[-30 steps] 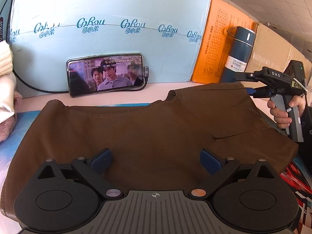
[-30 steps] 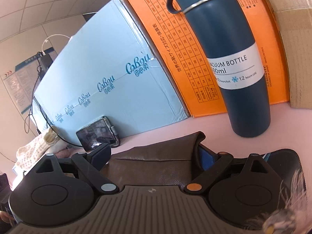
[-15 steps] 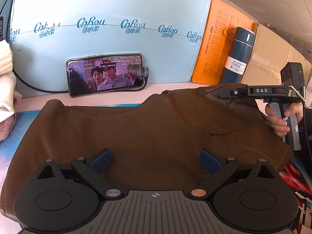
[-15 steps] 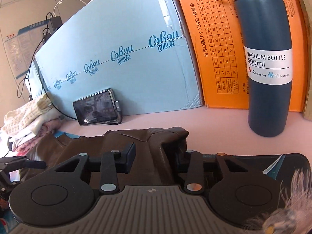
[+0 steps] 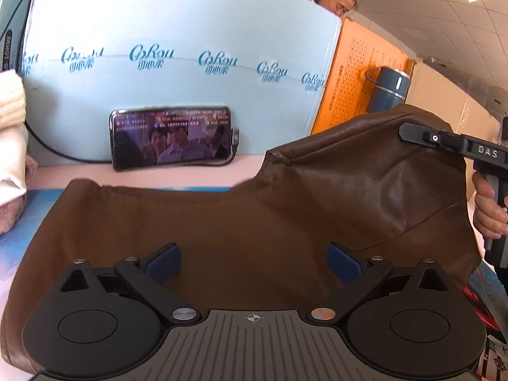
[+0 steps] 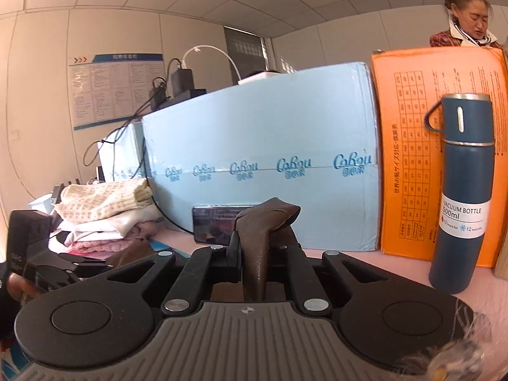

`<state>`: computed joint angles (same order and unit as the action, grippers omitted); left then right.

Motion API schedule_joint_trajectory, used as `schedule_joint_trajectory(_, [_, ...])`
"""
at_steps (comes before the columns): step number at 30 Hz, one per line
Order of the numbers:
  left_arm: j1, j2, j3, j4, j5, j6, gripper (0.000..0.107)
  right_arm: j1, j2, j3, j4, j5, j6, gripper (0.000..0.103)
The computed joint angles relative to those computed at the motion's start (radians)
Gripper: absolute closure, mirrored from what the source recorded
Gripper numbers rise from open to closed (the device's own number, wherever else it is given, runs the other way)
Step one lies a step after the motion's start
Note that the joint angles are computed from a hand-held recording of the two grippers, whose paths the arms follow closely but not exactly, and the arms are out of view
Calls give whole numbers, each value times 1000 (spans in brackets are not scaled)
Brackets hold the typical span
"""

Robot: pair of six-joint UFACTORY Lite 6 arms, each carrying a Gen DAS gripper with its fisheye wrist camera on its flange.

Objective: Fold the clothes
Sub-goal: 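Grasp the jacket edge with the right gripper and lift it, spreading it out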

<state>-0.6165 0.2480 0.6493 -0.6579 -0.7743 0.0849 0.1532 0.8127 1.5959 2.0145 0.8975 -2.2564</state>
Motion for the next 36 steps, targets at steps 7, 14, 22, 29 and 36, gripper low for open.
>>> schedule_joint_trajectory(7, [-110, 16, 29, -119, -245, 491, 6, 8, -278, -367, -50, 161, -133, 96])
schedule_joint_trajectory(14, [-74, -13, 24, 199, -131, 606, 11, -5, -469, -625, -98, 251, -173, 96])
schedule_joint_trajectory(22, [-161, -202, -88, 167, -22, 614, 101, -72, -645, -871, -81, 305, -181, 96])
schedule_joint_trajectory(29, [-454, -388, -239, -116, -129, 726, 101, -189, -902, -1172, -134, 388, -161, 95])
schedule_joint_trajectory(36, [-762, -396, -252, -398, -222, 756, 101, -441, -1233, -1443, -294, 446, -29, 76])
